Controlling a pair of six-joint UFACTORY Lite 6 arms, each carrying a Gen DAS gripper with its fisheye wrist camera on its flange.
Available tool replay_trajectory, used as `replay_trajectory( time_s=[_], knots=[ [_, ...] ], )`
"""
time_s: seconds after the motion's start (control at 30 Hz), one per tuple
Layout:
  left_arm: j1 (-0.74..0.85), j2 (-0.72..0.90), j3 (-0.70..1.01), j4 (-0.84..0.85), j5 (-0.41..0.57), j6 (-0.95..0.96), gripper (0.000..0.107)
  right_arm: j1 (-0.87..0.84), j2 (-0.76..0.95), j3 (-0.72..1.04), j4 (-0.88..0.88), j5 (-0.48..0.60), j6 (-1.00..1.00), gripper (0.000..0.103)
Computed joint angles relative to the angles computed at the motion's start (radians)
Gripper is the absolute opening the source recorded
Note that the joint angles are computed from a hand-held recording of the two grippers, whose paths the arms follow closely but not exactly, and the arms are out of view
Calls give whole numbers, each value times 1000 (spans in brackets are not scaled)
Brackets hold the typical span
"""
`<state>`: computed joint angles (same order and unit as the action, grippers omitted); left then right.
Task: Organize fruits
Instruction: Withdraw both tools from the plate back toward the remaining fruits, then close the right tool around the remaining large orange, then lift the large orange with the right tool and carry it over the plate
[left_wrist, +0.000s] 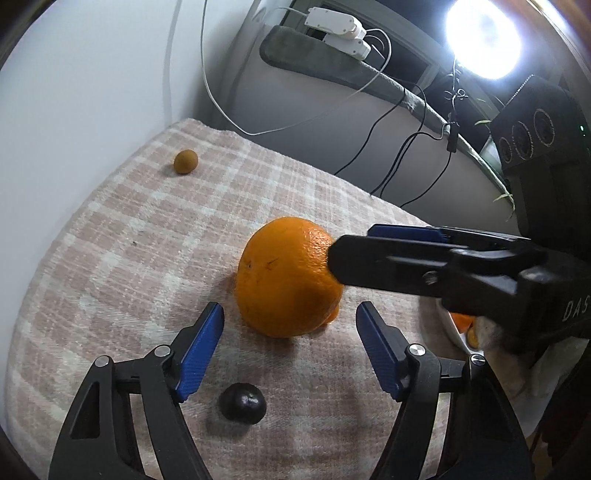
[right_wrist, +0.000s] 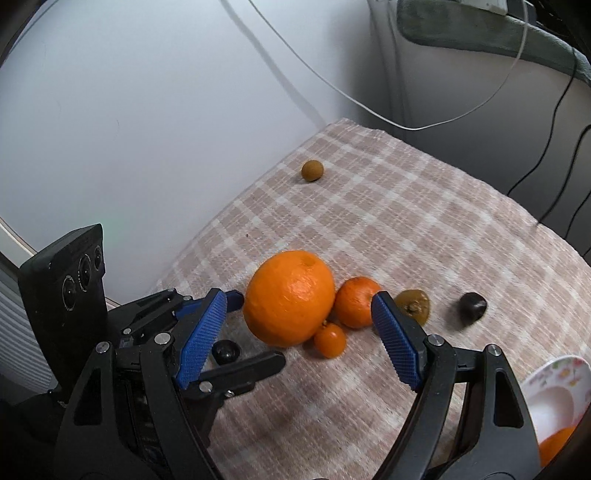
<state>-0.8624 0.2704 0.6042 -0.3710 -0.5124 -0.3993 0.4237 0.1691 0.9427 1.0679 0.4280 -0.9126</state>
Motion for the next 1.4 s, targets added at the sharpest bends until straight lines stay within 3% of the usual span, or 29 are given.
replay_trajectory(
  time_s=[0.3,0.6,0.77,1.4],
  knots=[
    [35,41,19,94,-7,-70,69,35,80,54,8,-9,-14,74],
    [56,81,51,133,-3,-93,68,88,138,103,-112,-51,86,74],
    [64,93,64,170,-4,-116,62,91,141,107,-164,-60,126,67],
    [-17,26,55,-70,13,82,61,104,36,41,-186,-87,173,64]
  ],
)
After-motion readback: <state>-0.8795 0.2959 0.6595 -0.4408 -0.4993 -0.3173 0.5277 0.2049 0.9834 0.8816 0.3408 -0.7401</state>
